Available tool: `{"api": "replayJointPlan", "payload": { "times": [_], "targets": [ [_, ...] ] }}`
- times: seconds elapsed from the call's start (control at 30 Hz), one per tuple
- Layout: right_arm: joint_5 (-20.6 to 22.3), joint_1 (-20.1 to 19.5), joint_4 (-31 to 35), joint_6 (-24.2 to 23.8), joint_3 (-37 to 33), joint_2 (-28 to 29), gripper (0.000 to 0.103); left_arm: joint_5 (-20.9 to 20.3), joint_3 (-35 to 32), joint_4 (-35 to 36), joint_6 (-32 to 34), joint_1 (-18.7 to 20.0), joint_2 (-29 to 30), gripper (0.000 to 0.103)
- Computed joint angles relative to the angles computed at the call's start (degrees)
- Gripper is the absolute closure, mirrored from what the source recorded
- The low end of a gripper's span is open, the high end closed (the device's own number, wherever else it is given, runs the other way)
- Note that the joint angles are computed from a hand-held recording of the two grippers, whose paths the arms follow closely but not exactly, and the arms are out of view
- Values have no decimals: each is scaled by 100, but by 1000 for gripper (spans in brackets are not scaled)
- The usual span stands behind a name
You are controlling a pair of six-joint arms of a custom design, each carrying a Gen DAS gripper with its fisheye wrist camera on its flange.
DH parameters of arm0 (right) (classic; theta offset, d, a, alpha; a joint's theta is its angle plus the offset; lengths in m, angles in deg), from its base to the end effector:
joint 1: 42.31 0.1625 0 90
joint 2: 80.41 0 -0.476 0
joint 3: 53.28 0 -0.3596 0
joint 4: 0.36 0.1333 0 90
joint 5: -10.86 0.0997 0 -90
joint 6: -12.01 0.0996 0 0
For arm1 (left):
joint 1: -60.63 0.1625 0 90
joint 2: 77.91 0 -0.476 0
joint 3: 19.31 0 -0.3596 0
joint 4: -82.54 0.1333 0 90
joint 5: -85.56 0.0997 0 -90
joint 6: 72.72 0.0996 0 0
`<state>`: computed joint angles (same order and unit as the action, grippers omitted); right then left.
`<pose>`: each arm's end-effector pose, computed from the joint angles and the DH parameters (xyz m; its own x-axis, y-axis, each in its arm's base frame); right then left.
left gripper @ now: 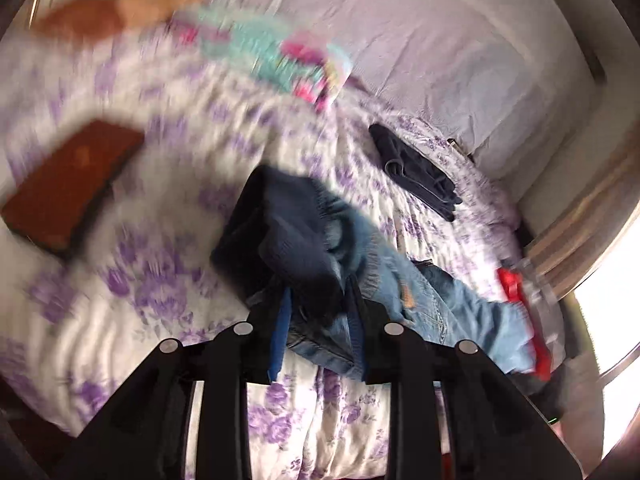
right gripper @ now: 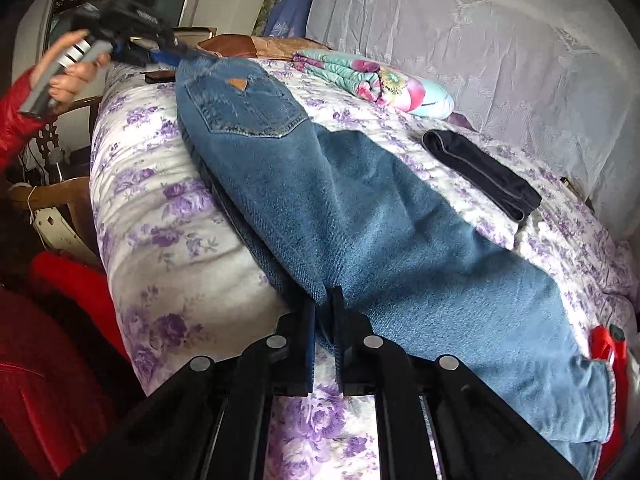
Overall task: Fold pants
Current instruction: 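Lift the jeans with both tools and fold the legs toward the waistband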
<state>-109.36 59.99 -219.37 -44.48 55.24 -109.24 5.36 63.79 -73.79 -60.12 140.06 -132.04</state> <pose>0.2116 -0.5799 0.0577 -0.3952 -0.4268 0.8134 -0.8484 0.5091 -0.1451 0.0134 -0.7475 0.3565 -0.9320 0.2478 -0.2644 0.3577 0.7453 -0.5627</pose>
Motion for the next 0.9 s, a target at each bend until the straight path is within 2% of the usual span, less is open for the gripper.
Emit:
{"api": "replayJointPlan", "payload": {
  "times": [0.03,0.1,0.13,0.17,0.23,0.27,0.33,0.4,0.43,0.47,0.5,0.53,0.63,0.73,0.8,0.9],
  "targets": [
    [37,-11,7,56,16,-7,93,168,238,-349,310,-163,-70,79],
    [118,-38,201,274,46,-93,92,-37,431,-556,635,-311,-148,78],
    [153,-49,314,378,55,-141,92,-164,474,-610,722,-380,-161,74],
    [197,-66,418,472,66,-186,92,-301,500,-665,779,-428,-164,68],
    [288,-99,616,643,89,-275,92,-577,439,-694,863,-502,-82,44],
    [310,-108,674,684,95,-299,92,-629,340,-670,902,-519,26,40],
    [327,-112,788,722,103,-344,92,-502,95,-415,872,-496,274,39],
    [326,-96,1005,747,121,-441,90,-177,-317,150,690,-367,635,39],
    [409,-98,1258,852,143,-569,81,-70,-421,333,540,-261,753,45],
    [628,-125,1510,1018,190,-730,64,-79,-455,325,475,-172,831,57],
    [936,-158,1614,1202,254,-890,60,-114,-392,77,625,-68,888,66],
    [1297,-187,1618,1362,286,-1026,59,-100,-155,-411,1015,-54,857,69],
    [1933,-184,2147,1800,-86,-1187,59,-247,199,-1107,1353,-9,823,68],
    [1705,-29,2606,2032,-970,-853,59,-211,397,-1654,1553,-32,878,63],
    [1385,62,3144,2096,-1787,-465,59,-155,496,-1866,1702,-74,893,58],
    [894,127,3754,2150,-2725,31,66,-129,572,-2031,1821,-91,894,56]
  ]
}}
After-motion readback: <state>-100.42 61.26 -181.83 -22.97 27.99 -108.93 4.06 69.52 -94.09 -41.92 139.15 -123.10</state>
